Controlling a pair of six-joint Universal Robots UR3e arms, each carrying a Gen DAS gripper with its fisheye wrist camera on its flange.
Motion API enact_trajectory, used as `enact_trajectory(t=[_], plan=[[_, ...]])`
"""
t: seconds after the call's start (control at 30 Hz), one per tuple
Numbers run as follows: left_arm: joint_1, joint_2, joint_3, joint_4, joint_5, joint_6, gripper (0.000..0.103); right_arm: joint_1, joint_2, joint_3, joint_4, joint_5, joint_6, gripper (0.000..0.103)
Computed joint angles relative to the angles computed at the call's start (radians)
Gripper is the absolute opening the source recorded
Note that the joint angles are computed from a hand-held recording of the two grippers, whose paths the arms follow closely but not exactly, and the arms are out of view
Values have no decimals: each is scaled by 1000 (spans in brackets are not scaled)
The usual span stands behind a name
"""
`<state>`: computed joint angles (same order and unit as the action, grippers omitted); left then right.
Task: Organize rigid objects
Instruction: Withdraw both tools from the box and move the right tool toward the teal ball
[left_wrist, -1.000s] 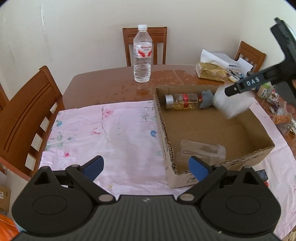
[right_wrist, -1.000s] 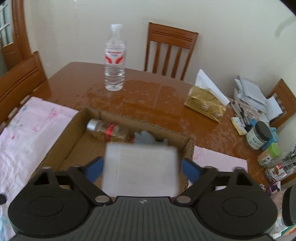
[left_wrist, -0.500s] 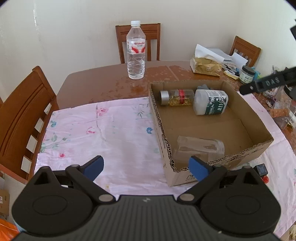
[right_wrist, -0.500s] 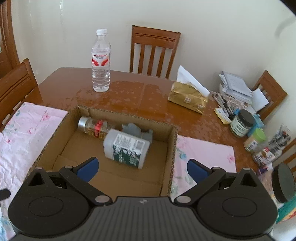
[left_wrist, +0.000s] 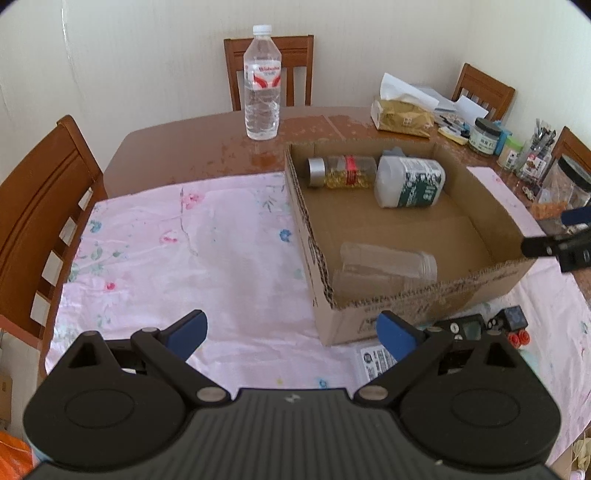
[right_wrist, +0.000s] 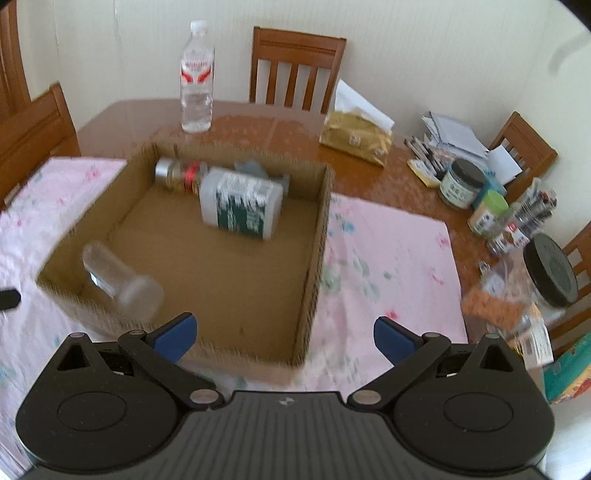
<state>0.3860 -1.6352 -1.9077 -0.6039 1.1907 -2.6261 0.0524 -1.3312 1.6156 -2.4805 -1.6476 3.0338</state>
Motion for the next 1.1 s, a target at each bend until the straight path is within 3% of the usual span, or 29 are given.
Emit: enact_trajectory(t=[0.4, 0.57, 0.8, 1.1], plan=[[-27, 70, -106, 9, 38, -35, 98, -24, -188, 356, -46, 97, -94, 103], [-44, 92, -126, -4, 58, -13, 98, 8, -132, 407, -107, 99, -53, 103], [-69, 101, -144, -15, 75, -15, 98, 81, -49, 445, -263, 15, -2, 103], [-114, 92, -160, -17, 79, -28, 98, -42, -193, 559, -197, 65, -21, 103]])
